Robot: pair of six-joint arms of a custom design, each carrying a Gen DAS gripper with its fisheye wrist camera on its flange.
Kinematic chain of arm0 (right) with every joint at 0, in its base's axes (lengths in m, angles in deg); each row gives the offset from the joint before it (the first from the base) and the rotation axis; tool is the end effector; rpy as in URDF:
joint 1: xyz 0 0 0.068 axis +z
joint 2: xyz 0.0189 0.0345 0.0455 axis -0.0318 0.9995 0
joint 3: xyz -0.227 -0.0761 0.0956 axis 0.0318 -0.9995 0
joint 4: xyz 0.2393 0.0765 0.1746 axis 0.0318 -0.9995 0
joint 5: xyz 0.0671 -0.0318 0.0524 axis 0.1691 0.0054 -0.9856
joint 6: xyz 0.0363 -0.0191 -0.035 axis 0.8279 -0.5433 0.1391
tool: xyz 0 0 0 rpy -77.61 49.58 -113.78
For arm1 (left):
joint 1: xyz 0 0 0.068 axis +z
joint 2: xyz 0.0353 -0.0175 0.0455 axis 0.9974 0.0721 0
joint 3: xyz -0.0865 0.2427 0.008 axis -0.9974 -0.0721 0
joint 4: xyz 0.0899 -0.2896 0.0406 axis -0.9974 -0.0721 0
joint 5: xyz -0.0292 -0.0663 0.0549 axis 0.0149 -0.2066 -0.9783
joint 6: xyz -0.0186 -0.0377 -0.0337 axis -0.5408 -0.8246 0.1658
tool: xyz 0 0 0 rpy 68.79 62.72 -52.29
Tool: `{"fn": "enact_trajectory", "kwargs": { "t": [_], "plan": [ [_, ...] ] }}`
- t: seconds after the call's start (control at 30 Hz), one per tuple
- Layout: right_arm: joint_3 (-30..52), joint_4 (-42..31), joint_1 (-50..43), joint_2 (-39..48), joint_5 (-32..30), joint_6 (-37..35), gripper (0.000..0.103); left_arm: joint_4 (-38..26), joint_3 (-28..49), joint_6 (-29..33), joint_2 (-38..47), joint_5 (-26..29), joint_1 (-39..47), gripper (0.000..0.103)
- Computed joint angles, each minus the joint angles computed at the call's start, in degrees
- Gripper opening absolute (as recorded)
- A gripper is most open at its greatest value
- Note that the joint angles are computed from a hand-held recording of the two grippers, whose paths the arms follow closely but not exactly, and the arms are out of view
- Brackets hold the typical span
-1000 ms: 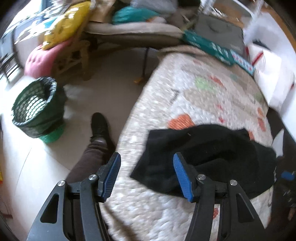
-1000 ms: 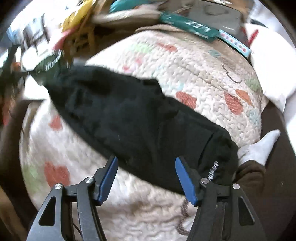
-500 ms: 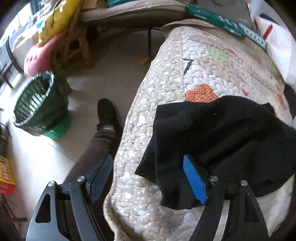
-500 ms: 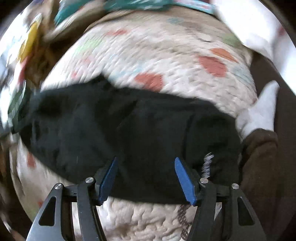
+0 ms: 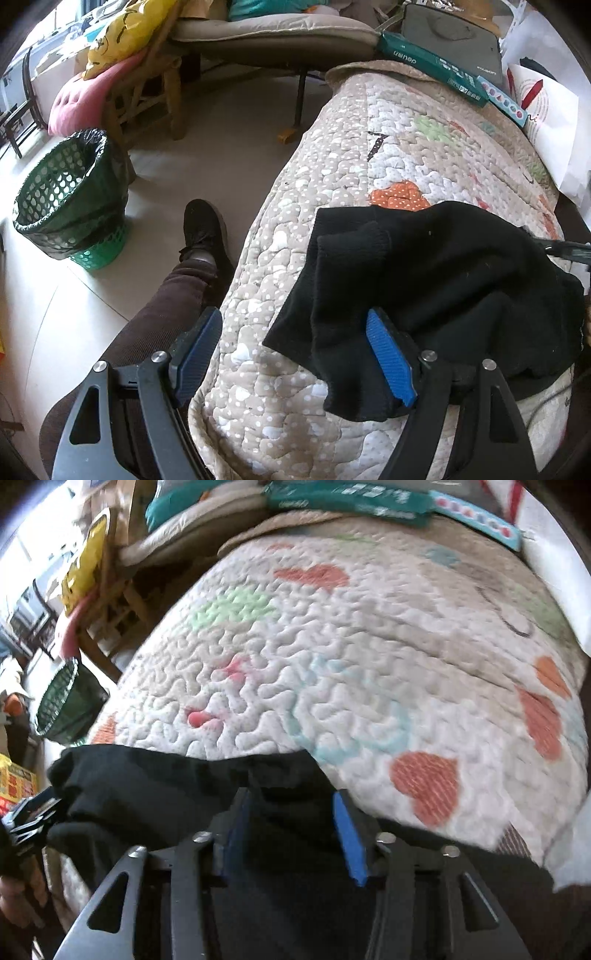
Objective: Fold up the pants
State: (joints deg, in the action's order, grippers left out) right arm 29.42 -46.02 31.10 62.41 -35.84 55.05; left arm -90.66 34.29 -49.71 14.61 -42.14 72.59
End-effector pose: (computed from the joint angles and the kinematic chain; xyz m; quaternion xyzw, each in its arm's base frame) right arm 0.2808 0.1826 0.2734 -0.1996 0.9632 0.0745 0.1641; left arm 0.1005 -0.0202 0.2277 -0.1628 0.9489 -0.0594 0.2639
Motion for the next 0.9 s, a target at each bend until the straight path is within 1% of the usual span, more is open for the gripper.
{"fn": "enact_trajectory", "kwargs": {
  "t": [0.03, 0.13, 0.23, 0.27, 0.3, 0.37, 0.43, 0.47, 0.5, 0.53, 0.6, 0.63, 0.67, 0.7, 0.73, 0.8, 0.83, 0.87, 0.9],
  "plan": [
    [1.66, -1.62, 0.50, 2.63, 1.91, -0.26, 0.013, 0.05, -0.27, 0.20, -0.51, 0.58, 0.43, 0.080],
    [5.50, -2.68, -0.24, 5.02, 3.07, -1.38, 0.005, 0.52, -1.23, 2.04, -1.75, 4.02, 4.05, 0.081],
    [11.99, -4.11, -2.09, 8.92, 3.53, -0.53, 0.002, 0.86, -1.90, 4.00, -2.03, 7.77, 8.29, 0.083],
    [14.33, -4.52, -2.14, 10.82, 4.62, -0.46, 0.000, 0.94, -2.04, 4.63, -2.00, 8.53, 9.34, 0.084],
    [16.14, -4.57, -1.80, 12.40, 7.10, -0.64, 0.000, 0.95, -2.15, 4.78, -2.18, 8.86, 9.67, 0.084],
    [20.09, -5.03, -2.15, 15.77, 9.01, -0.58, 0.000, 0.82, -2.21, 4.22, -2.61, 8.23, 8.84, 0.084],
    [22.35, -5.34, -1.91, 17.60, 11.12, 0.06, 0.000, 0.78, -2.28, 3.53, -2.97, 7.06, 7.58, 0.084],
    [22.50, -5.22, -1.95, 17.42, 10.82, 0.02, 0.001, 0.77, -2.29, 3.32, -3.11, 6.59, 7.13, 0.084],
    [22.54, -5.07, -2.33, 17.14, 8.77, 0.19, 0.002, 0.74, -2.27, 3.38, -3.19, 6.42, 7.08, 0.084],
    [22.06, -5.54, -2.90, 16.30, 5.54, 0.59, 0.004, 0.70, -2.32, 3.40, -3.34, 6.34, 7.05, 0.084],
    [20.67, -6.44, -3.06, 14.64, 2.78, 0.38, 0.019, 0.71, -2.46, 3.54, -3.49, 6.76, 7.43, 0.084],
    [19.58, -6.52, -2.64, 13.78, 2.75, 0.09, 0.044, 0.61, -2.49, 3.53, -3.61, 7.10, 7.65, 0.084],
    [17.70, -6.57, -1.87, 12.24, 3.81, -0.13, 0.062, 0.60, -2.54, 3.55, -3.69, 7.54, 7.96, 0.084],
    [15.78, -6.34, -1.11, 10.84, 4.58, -0.34, 0.061, 0.58, -2.58, 3.65, -3.76, 7.87, 8.25, 0.084],
    [14.17, -7.04, -0.02, 9.86, 5.14, -1.00, 0.058, 0.57, -2.59, 3.73, -3.79, 8.04, 8.42, 0.084],
    [11.81, -7.70, 1.92, 9.04, 7.19, -1.12, 0.040, 0.54, -2.62, 3.80, -3.85, 7.99, 8.45, 0.084],
    [10.99, -8.22, 2.83, 9.26, 8.69, -0.89, 0.021, 0.52, -2.63, 4.09, -3.85, 8.17, 8.78, 0.084],
    [11.20, -8.82, 3.22, 10.81, 9.92, -0.52, 0.018, 0.52, -2.63, 4.09, -3.85, 8.17, 8.78, 0.084],
    [11.38, -8.57, 3.20, 11.78, 10.67, -0.10, 0.018, 0.49, -2.63, 4.06, -3.88, 8.12, 8.73, 0.084]
  ]
}}
